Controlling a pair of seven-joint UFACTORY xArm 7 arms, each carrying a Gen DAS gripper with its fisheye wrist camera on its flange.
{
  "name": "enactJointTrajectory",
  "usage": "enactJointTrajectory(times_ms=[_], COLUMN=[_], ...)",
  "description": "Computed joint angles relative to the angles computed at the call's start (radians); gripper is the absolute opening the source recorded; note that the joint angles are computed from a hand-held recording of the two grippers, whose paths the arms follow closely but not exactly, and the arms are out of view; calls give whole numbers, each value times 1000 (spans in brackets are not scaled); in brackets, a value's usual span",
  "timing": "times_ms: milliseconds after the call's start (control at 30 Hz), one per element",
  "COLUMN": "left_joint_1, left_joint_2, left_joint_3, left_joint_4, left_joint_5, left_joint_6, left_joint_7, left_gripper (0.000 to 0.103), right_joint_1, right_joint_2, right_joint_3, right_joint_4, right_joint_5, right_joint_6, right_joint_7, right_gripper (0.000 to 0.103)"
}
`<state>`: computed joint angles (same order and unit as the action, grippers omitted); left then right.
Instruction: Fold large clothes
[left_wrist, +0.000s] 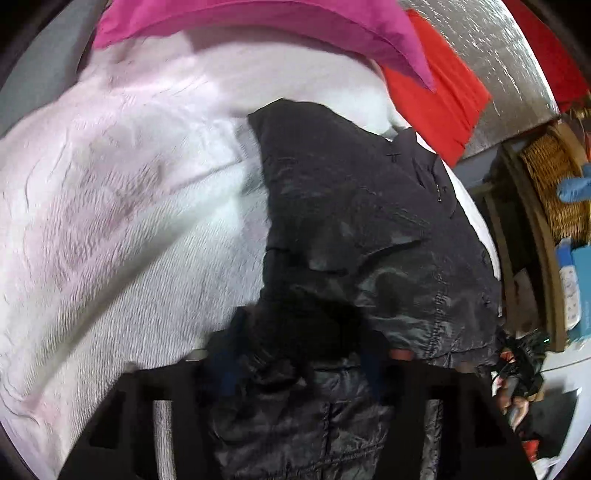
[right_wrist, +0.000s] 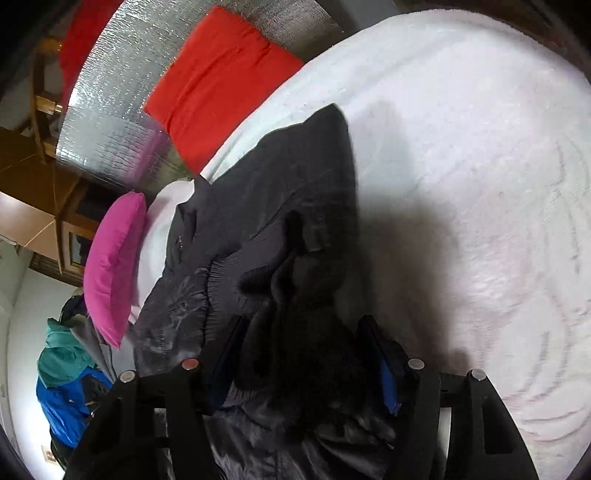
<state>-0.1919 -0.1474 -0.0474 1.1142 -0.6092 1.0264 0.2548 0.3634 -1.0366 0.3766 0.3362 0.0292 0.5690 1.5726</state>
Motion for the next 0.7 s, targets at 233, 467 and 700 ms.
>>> enactJointTrajectory(times_ms=[233,467,700], left_joint_1=[-26,-27,-18], left_joint_2=[-74,-34,-76], left_joint_3=[5,-19,31], left_joint_4=[-37,-45,-53], left_joint_5=[-43,72,-7], left_joint_6=[-81,-83,15], left_joint_7=[57,-15,51], left_gripper=[30,37,71], right_joint_1=[-87,-65,-27], right_joint_2=[54,123,41], right_joint_3=[103,81,61], right_joint_4=[187,134,123], right_joint_5=[-133,-93,-90], right_joint_6=[92,103,121], right_joint_7=[-46,-9,13], right_gripper=[35,45,71])
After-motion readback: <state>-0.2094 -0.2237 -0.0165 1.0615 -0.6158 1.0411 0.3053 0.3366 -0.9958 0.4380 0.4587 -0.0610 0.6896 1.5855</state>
